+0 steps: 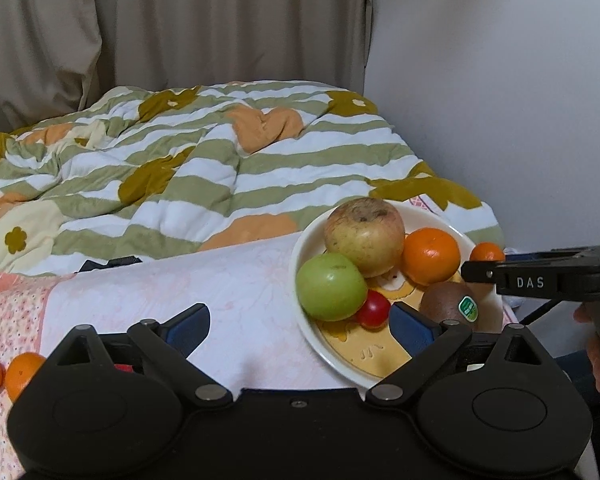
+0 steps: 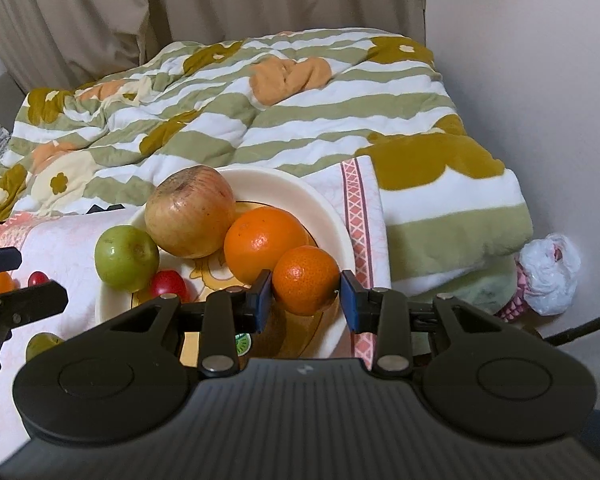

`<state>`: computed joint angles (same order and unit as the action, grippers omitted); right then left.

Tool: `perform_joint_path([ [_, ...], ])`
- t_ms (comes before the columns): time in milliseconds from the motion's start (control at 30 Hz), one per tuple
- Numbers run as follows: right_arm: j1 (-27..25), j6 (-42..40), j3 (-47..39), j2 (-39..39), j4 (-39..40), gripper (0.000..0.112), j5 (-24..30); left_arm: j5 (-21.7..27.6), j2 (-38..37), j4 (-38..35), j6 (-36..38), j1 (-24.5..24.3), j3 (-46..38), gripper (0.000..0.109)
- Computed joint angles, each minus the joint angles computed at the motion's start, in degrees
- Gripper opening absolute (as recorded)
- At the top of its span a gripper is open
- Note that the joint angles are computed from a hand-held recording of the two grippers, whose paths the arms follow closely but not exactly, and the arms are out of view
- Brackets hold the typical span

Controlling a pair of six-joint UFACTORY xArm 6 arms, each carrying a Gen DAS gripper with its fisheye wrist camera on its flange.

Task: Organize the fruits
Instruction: 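Open the left tool over the bowl while the right tool releases the orange into it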

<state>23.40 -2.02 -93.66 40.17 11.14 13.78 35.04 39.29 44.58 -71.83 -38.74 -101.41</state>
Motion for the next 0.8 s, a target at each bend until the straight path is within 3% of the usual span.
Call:
perform_joint_path([
  [33,0.1,0.2,0.5,-0.2,-0.5,0.054,-1.0,0.0,-0.2,0.1,-0.2,0.0,0.3,0.098],
  [67,0.2,-0.6,0.9,-0.4,0.0,0.067,-1.7,0.1,-0.3,0.2,-0.5,-0.1,0.6,0.098],
  [100,0.3,-1.2,1.6,-0.9,0.3,0.089,-2.5,0.1,-0.6,0.4,-1.1,-0.2,0.9,0.098],
  [133,0.3,0.6,2.8,-1.5,-1.9,0.099,-4.1,-0.1,-1.0,0.9,-1.8,-0.3,1.5,0.098],
  [167,0.1,4.2,4.1,-2.1,-6.0,0.103,-5.9,-0.3,-1.4,1.3,-2.6,-0.4,2.1,0.098],
  [300,-0.2,8.3,5.6,-3.3,-11.4,0.103,-5.7,-0.2,-2.3,2.5,-4.8,-0.9,3.1,0.098],
  [567,-0.3,5.7,11.5,-8.3,-7.6,0.103,-8.0,1.0,-4.5,6.0,-8.7,-2.4,4.5,0.098],
  [800,0.2,3.6,19.1,-15.3,-6.1,0.103,-10.9,3.7,-10.1,12.2,-17.2,-5.1,10.0,0.099],
])
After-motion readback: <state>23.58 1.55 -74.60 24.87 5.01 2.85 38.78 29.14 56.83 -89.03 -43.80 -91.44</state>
